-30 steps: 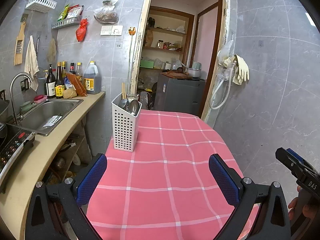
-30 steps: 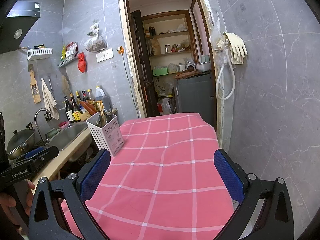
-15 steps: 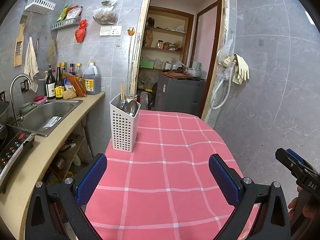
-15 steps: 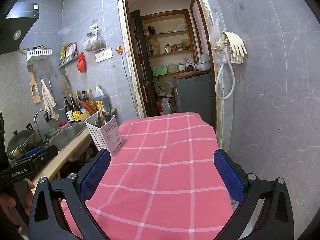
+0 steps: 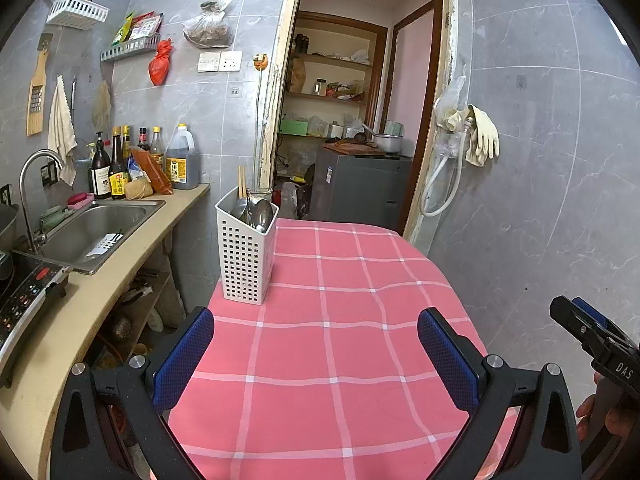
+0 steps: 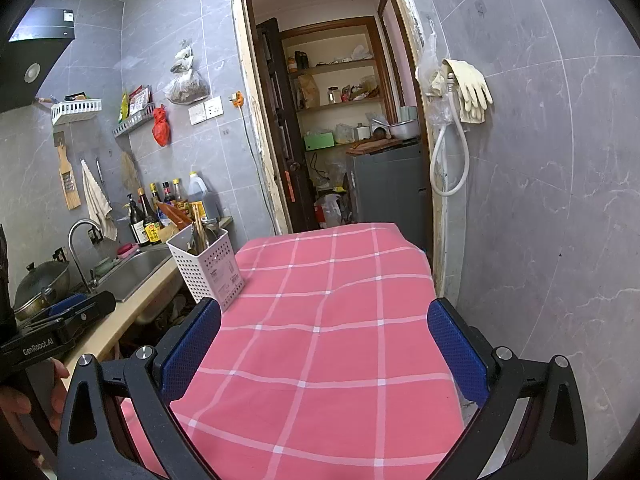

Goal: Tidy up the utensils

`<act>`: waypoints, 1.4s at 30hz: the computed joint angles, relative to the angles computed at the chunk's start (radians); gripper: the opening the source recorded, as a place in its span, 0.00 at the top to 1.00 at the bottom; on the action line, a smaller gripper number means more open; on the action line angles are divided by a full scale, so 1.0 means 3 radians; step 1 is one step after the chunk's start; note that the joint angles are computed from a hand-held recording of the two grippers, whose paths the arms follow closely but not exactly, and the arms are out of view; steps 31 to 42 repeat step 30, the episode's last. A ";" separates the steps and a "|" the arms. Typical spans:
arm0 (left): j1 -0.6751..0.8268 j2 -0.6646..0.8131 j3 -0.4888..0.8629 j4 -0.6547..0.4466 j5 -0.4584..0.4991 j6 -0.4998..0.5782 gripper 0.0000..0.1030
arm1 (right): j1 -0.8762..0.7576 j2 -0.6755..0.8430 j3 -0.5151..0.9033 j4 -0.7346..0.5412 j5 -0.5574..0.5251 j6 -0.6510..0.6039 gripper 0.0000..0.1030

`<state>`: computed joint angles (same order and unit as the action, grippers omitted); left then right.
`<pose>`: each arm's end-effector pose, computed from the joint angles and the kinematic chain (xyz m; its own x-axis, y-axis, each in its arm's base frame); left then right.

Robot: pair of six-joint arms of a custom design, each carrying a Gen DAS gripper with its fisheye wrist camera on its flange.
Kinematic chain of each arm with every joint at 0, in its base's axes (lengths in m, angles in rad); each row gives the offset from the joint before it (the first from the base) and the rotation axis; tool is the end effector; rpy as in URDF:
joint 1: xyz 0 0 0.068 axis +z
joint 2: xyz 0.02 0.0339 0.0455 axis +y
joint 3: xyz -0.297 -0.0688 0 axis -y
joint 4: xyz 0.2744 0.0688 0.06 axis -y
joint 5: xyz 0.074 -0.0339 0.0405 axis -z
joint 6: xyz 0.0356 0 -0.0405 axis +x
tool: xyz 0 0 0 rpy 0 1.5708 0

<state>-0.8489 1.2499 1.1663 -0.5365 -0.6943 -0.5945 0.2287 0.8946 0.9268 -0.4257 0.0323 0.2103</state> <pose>0.2069 -0.2006 0.3733 -0.4485 -0.1420 -0.8824 -0.0223 0.9888 -0.1478 0.2025 0.0460 0.3719 -0.4065 0.1196 -0.9058 -0.1152 0.9768 0.1807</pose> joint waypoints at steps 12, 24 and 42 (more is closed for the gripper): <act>0.0102 -0.0012 -0.0014 0.0009 0.0125 0.0020 0.01 | -0.0007 0.0029 -0.0040 0.0042 -0.0015 0.0001 0.01; 0.0235 0.0019 0.0003 -0.0062 0.0241 -0.0013 0.00 | 0.0049 0.0074 -0.0052 0.0063 0.0029 0.0021 0.01; 0.0316 0.0023 0.0008 -0.0061 0.0315 0.0019 0.00 | 0.0153 0.0115 -0.0056 0.0070 0.0112 0.0065 0.01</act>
